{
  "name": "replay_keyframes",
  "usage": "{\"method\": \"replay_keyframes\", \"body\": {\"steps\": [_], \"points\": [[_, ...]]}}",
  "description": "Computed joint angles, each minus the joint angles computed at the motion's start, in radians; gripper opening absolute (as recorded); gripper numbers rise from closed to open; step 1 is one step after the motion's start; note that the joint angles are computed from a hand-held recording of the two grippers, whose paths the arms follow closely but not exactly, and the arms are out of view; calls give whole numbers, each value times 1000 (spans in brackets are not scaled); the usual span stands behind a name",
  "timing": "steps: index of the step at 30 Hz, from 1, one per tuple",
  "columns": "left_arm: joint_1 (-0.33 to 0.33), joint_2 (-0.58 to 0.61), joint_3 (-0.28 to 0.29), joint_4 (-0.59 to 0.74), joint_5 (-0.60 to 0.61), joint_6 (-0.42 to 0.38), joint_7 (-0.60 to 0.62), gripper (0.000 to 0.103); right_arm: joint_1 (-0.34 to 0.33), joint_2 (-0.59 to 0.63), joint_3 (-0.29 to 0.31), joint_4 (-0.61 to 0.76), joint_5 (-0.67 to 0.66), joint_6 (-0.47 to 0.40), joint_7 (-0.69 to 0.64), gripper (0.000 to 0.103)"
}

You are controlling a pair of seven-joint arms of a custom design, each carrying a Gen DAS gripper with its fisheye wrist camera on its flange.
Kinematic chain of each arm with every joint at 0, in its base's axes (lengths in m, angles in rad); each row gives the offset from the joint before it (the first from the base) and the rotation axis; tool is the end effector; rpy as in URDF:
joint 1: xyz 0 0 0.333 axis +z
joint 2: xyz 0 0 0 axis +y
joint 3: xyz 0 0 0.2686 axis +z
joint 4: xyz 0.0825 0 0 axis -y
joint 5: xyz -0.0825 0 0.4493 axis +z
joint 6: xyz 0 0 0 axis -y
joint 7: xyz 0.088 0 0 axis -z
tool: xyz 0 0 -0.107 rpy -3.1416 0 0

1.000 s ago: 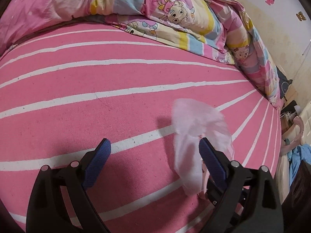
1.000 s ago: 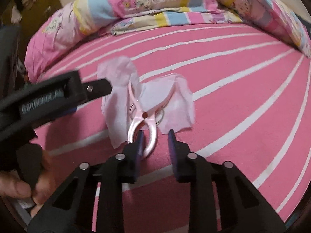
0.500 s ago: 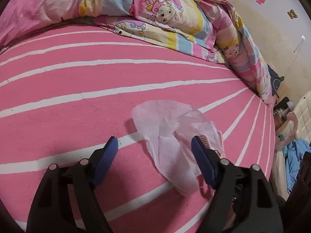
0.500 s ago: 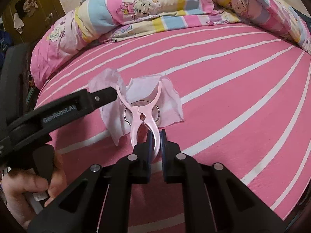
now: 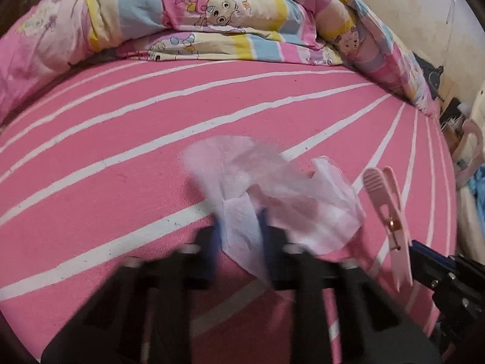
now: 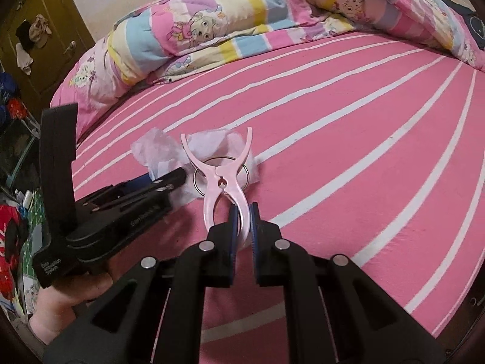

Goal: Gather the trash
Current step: 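Grasp the pink clothespin with the right tool while the left tool grasps the tissue, then carry the clothespin and tissue off the bed over the trash bin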

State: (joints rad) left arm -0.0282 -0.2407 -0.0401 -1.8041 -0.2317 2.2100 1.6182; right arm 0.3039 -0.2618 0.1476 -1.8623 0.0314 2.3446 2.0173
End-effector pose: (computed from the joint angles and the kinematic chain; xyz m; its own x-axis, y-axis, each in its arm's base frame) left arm 0.5974 -0.0511 0.6677 -0.1052 -0.9757 0.1922 -0.8013 -0.0313 -0.5974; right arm 0.5354 0.2708 0.6619 0.1021 -0.9529 -0.2856 -0.7846 0.0993 -0.6120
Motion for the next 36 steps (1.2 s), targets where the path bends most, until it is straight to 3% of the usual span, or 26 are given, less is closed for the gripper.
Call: {"method": "replay_keyframes", "body": {"steps": [5, 11, 16, 25, 36], "points": [[-11, -31, 9, -24, -54, 9, 39, 0, -1, -43, -8, -37, 29, 11, 3, 9], [-52, -162, 33, -114, -133, 38, 55, 0, -5, -158, 3, -125, 53, 33, 17, 9], [-97, -295, 53, -188, -182, 24, 14, 0, -4, -301, 10, -200, 82, 1, 21, 9], [-175, -528, 60, -265, -161, -85, -117, 0, -22, -590, 12, -295, 110, -145, -8, 9], [-318, -687, -11, -264, -118, -176, -253, 0, -82, -958, 14, -412, 132, -348, 12, 9]]}}
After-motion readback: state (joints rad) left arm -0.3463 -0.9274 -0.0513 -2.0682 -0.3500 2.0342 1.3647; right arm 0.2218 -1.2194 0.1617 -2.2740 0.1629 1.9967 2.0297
